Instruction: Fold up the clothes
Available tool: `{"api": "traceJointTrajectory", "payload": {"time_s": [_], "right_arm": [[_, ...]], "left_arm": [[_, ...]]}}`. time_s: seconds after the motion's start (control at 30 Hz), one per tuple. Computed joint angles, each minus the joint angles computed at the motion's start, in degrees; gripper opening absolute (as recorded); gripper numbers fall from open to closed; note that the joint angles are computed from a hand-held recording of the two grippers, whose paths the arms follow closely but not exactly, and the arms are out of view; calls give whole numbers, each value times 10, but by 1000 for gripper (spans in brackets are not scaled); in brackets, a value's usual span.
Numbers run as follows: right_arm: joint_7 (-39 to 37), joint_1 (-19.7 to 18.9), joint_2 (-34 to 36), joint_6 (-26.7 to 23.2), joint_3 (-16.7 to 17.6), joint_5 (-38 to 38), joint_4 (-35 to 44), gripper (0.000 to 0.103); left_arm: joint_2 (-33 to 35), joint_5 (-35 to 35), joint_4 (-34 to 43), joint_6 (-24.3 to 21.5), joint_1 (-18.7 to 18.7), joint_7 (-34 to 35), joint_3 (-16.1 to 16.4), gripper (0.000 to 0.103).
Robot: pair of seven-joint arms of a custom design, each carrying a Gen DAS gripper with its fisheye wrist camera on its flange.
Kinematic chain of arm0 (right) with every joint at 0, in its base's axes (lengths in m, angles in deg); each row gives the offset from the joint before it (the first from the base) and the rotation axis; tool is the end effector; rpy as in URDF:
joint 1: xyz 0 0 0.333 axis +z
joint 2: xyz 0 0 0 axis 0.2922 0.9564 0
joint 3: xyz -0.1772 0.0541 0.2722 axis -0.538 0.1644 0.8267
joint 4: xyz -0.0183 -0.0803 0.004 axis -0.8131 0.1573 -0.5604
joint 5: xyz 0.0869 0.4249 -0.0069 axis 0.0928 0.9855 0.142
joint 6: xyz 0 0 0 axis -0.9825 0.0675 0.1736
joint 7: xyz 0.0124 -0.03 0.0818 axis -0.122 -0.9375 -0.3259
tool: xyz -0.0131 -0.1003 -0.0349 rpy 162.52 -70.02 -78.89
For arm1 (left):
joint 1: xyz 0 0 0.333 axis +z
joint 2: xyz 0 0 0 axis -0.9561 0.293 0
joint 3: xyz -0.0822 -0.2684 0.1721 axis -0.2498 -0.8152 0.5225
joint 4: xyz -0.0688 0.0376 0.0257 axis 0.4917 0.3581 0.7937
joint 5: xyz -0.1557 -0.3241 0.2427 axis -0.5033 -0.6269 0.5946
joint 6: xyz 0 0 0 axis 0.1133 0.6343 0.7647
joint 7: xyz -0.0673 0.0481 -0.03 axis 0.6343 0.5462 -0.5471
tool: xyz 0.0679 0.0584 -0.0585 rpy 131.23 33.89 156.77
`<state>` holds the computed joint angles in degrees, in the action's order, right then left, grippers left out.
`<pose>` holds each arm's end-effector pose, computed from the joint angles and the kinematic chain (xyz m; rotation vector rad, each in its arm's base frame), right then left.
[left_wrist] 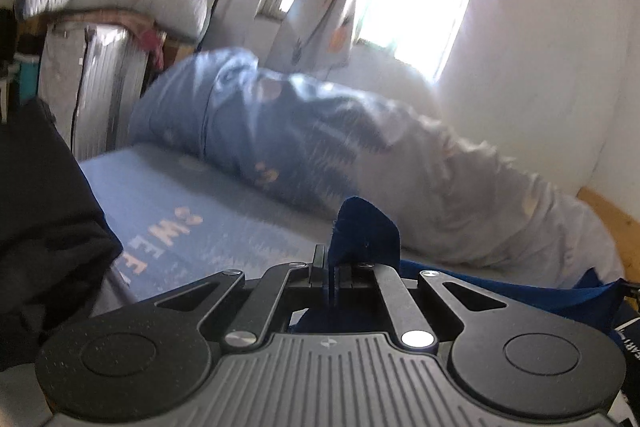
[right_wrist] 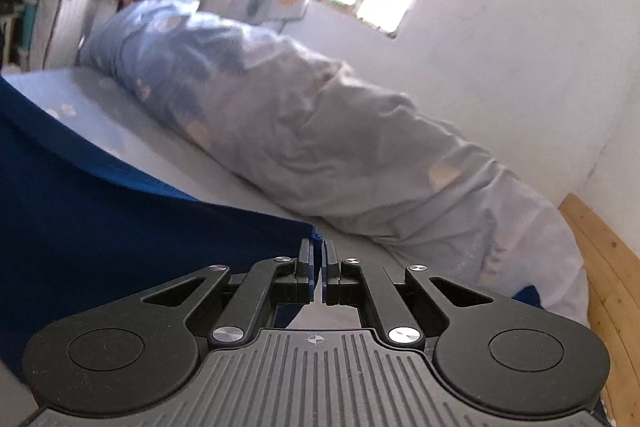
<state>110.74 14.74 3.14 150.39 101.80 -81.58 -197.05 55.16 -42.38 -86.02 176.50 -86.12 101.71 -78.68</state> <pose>0.4484 0.1571 0.7321 -1.8300 1.5612 -1.3651 0.5843 -0.2372 0.6979 -1.5877 1.7283 -1.4335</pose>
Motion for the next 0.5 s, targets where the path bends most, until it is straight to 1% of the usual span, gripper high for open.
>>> {"api": "traceJointTrajectory", "payload": {"time_s": [0.13,0.27,0.37,0.47,0.5], "right_arm": [[-7,-3,75,10,-10,-12,39,4],[-21,23,155,18,-36,-12,83,4],[-24,40,229,20,-56,-14,134,4],[-31,57,299,20,-81,-1,184,4],[-32,62,319,18,-89,6,197,4]], "left_arm": [[64,58,63,-41,15,-71,-5,5],[135,128,140,-83,23,-142,-7,5],[197,175,211,-118,20,-177,-6,5],[267,206,289,-161,13,-201,-5,5],[282,212,300,-161,13,-201,-6,5]]}}
